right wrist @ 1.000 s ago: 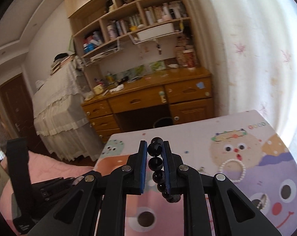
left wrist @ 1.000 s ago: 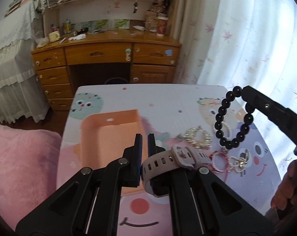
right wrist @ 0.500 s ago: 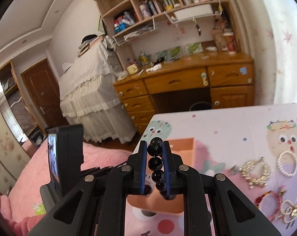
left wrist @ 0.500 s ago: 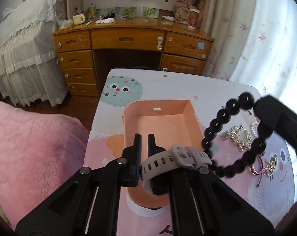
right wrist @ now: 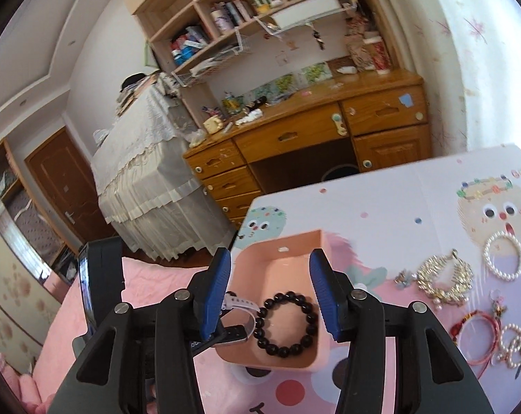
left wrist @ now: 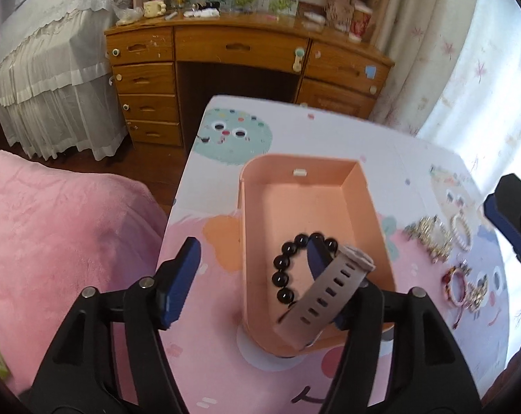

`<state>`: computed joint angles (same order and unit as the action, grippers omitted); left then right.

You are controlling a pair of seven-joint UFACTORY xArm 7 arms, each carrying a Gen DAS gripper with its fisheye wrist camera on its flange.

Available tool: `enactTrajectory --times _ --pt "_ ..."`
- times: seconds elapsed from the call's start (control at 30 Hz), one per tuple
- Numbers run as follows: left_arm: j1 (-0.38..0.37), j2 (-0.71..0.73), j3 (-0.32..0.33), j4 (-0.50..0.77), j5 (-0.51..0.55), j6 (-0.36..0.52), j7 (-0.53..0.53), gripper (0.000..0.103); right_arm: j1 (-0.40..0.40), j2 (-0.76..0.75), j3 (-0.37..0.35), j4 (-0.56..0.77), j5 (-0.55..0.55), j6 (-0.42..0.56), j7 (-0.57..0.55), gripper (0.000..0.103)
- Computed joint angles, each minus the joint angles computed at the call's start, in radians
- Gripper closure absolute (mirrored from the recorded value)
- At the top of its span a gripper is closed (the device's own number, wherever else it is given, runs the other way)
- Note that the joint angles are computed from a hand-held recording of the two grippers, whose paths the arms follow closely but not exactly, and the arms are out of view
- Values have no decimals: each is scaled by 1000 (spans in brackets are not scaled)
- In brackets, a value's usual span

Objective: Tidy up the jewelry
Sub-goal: 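Carry watch band into pink box with left tool while right tool drops bead bracelet in, then grasp red string bracelet with left tool while right tool grasps pearl necklace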

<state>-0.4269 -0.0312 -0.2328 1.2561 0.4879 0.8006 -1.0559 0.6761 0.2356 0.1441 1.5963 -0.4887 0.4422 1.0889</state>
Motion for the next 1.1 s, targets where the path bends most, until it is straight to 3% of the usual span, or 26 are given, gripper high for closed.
enactTrajectory --times 0.17,0.2,0.27,0.37,0.53,0.73,0.9,1.1 --pt "-19 71 5 109 -107 107 88 39 -61 -95 -5 -145 59 -47 6 55" --pt "-24 81 7 124 -116 122 99 39 -102 -146 10 -200 97 -56 -32 55" --pt "-38 128 6 195 -133 215 129 35 -136 -177 23 -241 120 -61 -53 55" --pt "-65 231 19 346 -221 422 194 34 -184 -237 40 -311 163 -68 -90 55" --pt "-71 282 48 426 -358 518 160 34 -245 -342 60 -416 243 -34 -175 55" --pt "-165 350 65 583 -213 664 122 33 -293 -489 41 -557 389 19 -321 55" --pt "-242 359 65 635 -152 677 59 33 -325 -597 6 -651 487 96 -459 55" --pt "-374 441 80 780 -18 765 20 33 -362 -699 -39 -739 564 182 -615 53"
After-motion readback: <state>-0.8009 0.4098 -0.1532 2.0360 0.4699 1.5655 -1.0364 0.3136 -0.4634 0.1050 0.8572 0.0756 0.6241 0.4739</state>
